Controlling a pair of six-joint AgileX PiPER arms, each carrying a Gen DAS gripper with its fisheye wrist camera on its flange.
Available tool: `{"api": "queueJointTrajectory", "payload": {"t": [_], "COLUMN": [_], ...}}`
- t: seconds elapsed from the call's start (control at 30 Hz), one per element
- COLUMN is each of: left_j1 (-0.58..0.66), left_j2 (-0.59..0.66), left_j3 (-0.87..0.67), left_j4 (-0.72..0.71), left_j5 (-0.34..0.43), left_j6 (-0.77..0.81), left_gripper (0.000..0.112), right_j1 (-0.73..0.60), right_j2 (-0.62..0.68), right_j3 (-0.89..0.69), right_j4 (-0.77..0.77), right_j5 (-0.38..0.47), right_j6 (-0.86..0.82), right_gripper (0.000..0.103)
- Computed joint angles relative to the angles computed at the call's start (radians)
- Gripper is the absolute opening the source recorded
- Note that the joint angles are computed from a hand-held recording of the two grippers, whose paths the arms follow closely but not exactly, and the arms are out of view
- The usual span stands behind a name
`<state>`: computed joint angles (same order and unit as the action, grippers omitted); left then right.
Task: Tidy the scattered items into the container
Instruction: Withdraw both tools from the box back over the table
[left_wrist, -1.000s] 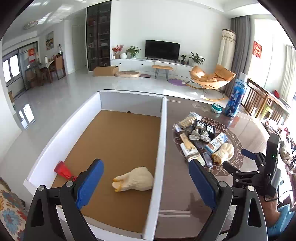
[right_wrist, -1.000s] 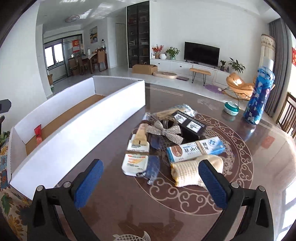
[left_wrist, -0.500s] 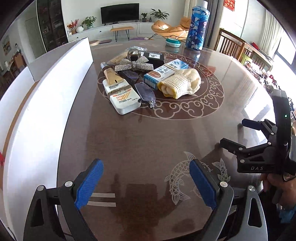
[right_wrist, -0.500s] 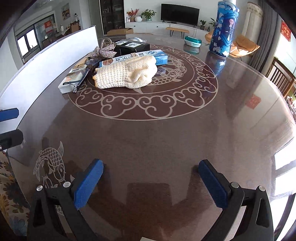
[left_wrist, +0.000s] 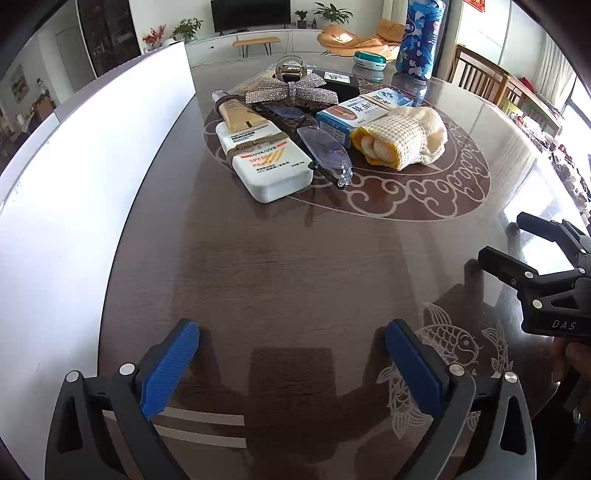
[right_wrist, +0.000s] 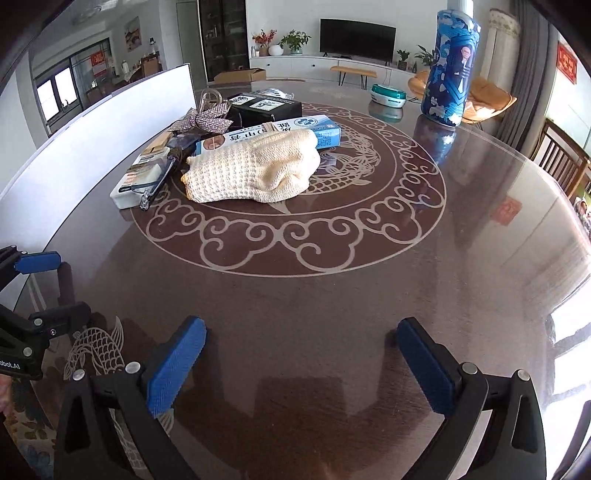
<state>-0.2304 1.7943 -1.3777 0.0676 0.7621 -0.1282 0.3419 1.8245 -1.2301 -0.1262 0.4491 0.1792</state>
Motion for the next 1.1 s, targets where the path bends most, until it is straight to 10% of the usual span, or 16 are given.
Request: {"api": "queueJointTrajectory", "payload": {"t": [1.1], "left_j1": [0.023], "left_j2": [0.07], "left_j3": [-0.044], "left_j4": [0.049], "left_j5": [-0.139], "left_j6": [-0.056], "left_gripper": [0.103], "right_j1": [0.001], "right_j2": [0.0], "right_j3": [0.0], "right_j4": [-0.001], "right_j5": [0.0], "right_j6": [0.003], "right_gripper": [0.103]}}
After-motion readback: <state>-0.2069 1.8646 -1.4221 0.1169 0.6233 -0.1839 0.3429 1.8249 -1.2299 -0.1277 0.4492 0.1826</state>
